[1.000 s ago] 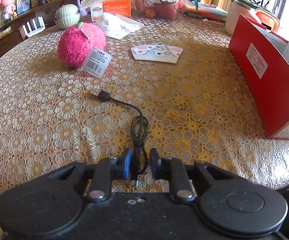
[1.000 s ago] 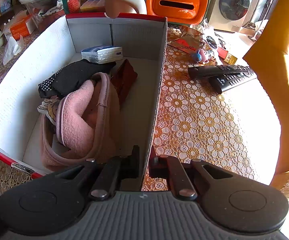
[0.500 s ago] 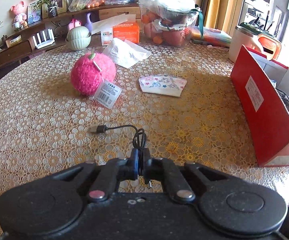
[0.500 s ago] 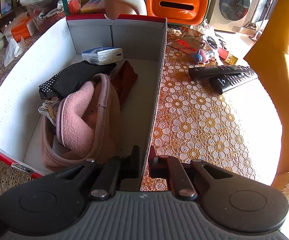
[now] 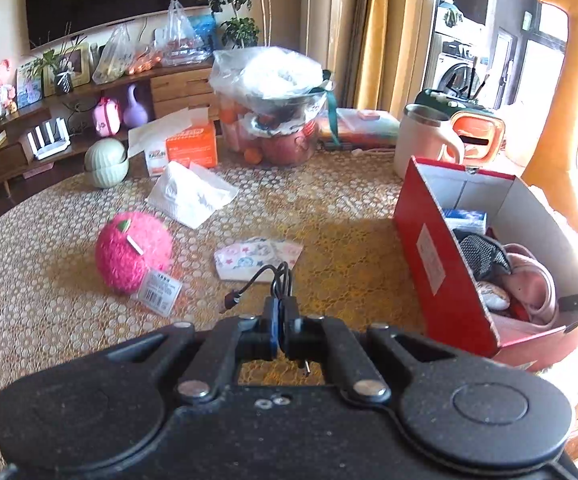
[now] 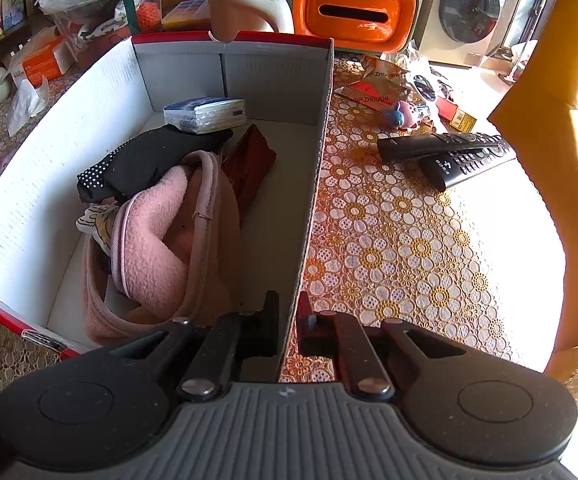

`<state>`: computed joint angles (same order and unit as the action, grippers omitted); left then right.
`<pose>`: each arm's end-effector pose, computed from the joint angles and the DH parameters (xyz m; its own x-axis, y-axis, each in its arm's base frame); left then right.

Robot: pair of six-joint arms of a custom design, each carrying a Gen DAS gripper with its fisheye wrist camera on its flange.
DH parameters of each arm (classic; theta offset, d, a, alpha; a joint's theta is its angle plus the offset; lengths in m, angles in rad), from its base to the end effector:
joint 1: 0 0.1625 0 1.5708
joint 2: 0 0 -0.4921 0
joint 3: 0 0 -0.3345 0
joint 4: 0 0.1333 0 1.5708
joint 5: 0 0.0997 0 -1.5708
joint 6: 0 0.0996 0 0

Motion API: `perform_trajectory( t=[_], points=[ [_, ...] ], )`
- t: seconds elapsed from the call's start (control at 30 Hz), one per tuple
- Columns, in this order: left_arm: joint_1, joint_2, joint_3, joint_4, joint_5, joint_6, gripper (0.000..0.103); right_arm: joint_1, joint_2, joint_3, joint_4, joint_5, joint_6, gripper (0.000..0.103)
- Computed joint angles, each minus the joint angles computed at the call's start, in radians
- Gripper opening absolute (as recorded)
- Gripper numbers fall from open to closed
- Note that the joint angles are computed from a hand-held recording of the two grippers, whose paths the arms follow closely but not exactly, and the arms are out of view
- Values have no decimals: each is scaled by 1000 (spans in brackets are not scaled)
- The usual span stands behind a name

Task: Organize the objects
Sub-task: 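Carry the USB cable into the shoebox onto the glove and release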

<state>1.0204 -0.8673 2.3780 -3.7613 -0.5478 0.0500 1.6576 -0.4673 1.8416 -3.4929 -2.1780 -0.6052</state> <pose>-0.0485 -0.4965 0.2262 -0.7033 -0.1516 -0.6945 0.4425 0.6713 -0.5947 0.1310 -0.6233 0.0382 -0.6519 -0.2989 0.6969 -0.5410 0.8273 -0.1512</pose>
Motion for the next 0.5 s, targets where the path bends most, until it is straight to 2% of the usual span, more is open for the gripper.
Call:
perform_trajectory(
  t=[0.23, 0.5],
  points=[
    [-45, 34, -105, 4, -58, 137, 1, 0, -1, 0, 1, 1, 1, 8],
    [-80, 135, -220, 40, -154, 256, 1, -3, -2, -1, 9, 17, -7, 8]
  ],
)
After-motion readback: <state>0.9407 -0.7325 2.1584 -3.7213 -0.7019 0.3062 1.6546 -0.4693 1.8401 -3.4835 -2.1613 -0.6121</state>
